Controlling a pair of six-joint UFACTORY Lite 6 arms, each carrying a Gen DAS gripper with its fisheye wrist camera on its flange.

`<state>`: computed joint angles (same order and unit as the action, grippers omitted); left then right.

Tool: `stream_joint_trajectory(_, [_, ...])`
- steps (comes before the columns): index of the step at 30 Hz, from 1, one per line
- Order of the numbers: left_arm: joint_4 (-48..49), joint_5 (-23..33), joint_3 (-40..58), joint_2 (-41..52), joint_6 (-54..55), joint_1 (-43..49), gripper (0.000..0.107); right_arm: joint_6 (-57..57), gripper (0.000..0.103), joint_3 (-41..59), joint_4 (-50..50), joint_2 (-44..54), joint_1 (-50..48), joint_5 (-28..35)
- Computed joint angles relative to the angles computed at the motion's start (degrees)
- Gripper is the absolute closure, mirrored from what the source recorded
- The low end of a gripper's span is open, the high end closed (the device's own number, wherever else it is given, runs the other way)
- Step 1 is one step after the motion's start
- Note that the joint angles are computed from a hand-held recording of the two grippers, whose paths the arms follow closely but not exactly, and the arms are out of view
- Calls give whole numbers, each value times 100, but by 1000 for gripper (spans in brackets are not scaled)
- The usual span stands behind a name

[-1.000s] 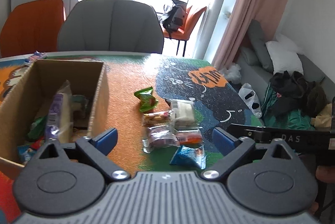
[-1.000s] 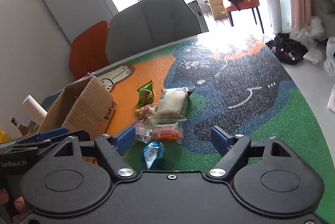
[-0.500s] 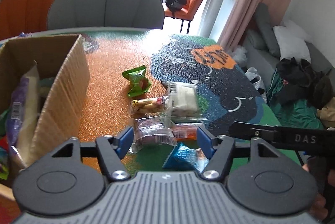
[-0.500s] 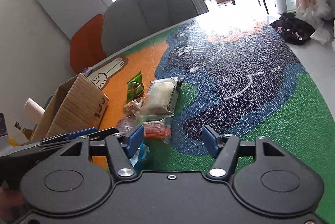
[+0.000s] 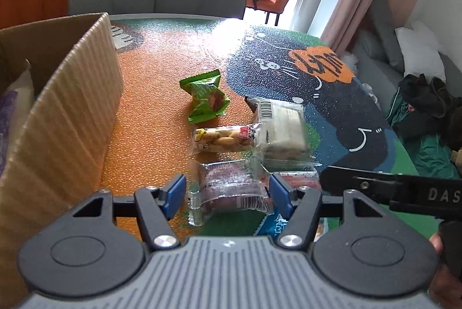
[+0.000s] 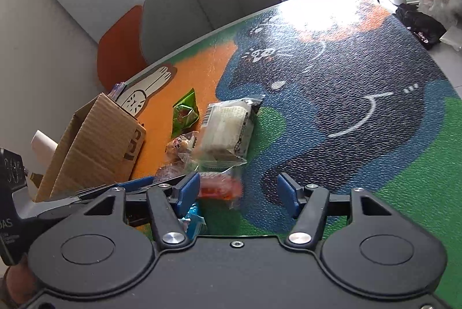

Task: Organize snacks
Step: 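Grasp the clear cookie pack with the left tool while the right grasps the orange-red packet, then carry the cookie pack and orange-red packet over the cardboard box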

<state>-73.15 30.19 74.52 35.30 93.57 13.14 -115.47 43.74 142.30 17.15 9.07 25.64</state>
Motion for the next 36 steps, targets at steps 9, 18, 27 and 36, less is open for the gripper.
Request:
stream_joint_trajectory(9, [-504, 45, -290, -87, 818, 21, 63, 101, 46, 320, -61, 299, 134, -47])
stream_joint_trajectory(18, [-296, 444, -296, -94, 679, 171, 68, -4, 72, 403, 190, 302, 318, -308])
stream_joint_trajectory(27, [-87, 730, -371, -299, 444, 322, 71, -848, 85, -125, 1007, -367, 414, -314])
stream_joint_trajectory(36, [-127, 975, -694, -807, 608, 596, 71, -1635, 86, -627, 1905, -1231, 564, -400])
